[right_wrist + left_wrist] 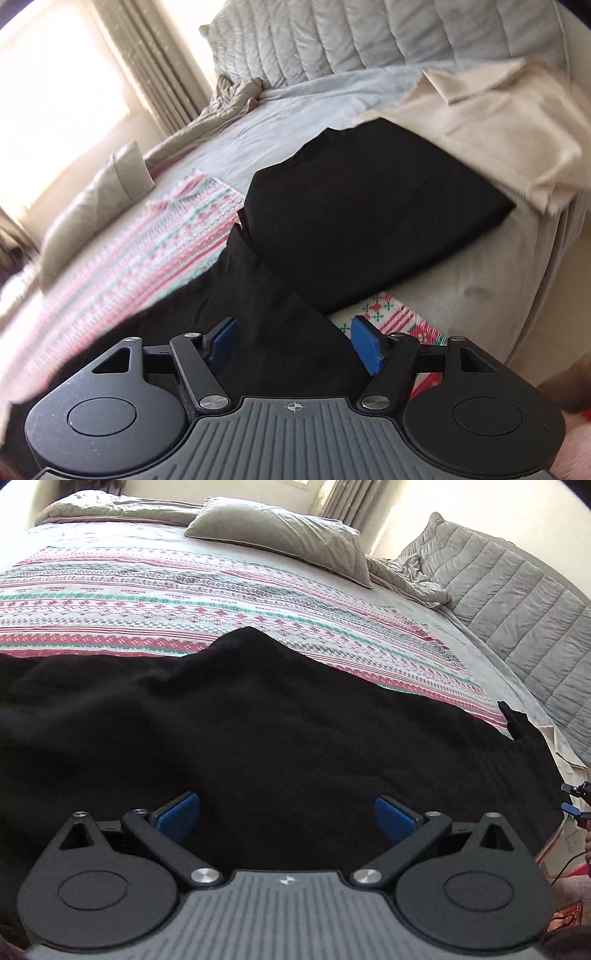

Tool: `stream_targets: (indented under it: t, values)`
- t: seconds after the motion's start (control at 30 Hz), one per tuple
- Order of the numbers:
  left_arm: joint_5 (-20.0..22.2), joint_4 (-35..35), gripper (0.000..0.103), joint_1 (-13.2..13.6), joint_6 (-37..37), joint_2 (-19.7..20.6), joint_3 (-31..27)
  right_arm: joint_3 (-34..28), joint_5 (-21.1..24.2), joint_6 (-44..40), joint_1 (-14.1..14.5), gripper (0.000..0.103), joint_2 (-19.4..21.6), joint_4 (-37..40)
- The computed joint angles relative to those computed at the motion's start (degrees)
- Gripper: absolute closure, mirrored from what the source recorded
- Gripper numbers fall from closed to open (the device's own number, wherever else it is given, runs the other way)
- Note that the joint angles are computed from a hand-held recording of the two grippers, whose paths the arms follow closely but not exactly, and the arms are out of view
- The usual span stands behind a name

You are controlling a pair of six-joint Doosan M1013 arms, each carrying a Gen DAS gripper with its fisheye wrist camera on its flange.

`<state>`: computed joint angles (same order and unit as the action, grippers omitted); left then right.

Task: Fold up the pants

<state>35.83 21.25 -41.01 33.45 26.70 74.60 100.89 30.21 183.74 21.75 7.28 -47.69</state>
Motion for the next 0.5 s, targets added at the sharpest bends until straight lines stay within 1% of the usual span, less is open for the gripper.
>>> stream_targets:
  t: [0.03,0.1,0.2,0.27,0.33,0.4,0.43,0.5]
  values:
    - [0.19,-0.65,0.000,-0.05,0.77,0.31,-0.42,0.35,-0.25,1.12,-0.24,0.038,-0.25,0.09]
    - [0.48,-1.06,0.000,-0.15,1.66,0.56,-0.76,0.44,0.70,0.82,-0.35,0.038,-0.36,1.24]
    - [0.86,-1.56,0.000,-0.25,2.77,0.83,-1.13,-0.47,3.43,-4.85,-0.29,0.039,0.32,5.91]
    - [1.07,-1.83,0.000,-0.28,3.14,0.95,-1.23,-1.12,4.38,-9.00,-0.30,0.041,1.01,8.79]
    - [1.44,-1.59,0.000,-0.38,2.95,1.06,-1.39,-2.28,6.97,-11.76,0.32,0.042,1.95,9.07]
    - [1.61,-1.37,0.000,-0.46,2.74,1.19,-1.60,-4.08,11.27,-14.14,1.37,0.054,3.21,8.28]
    - [1.61,-1.37,0.000,-0.46,2.74,1.19,-1.60,-4.93,13.37,-15.19,1.99,0.059,3.78,7.70]
    - [1.60,-1.27,0.000,-0.54,2.51,1.29,-1.74,-5.56,14.09,-15.98,2.41,0.080,4.03,7.80]
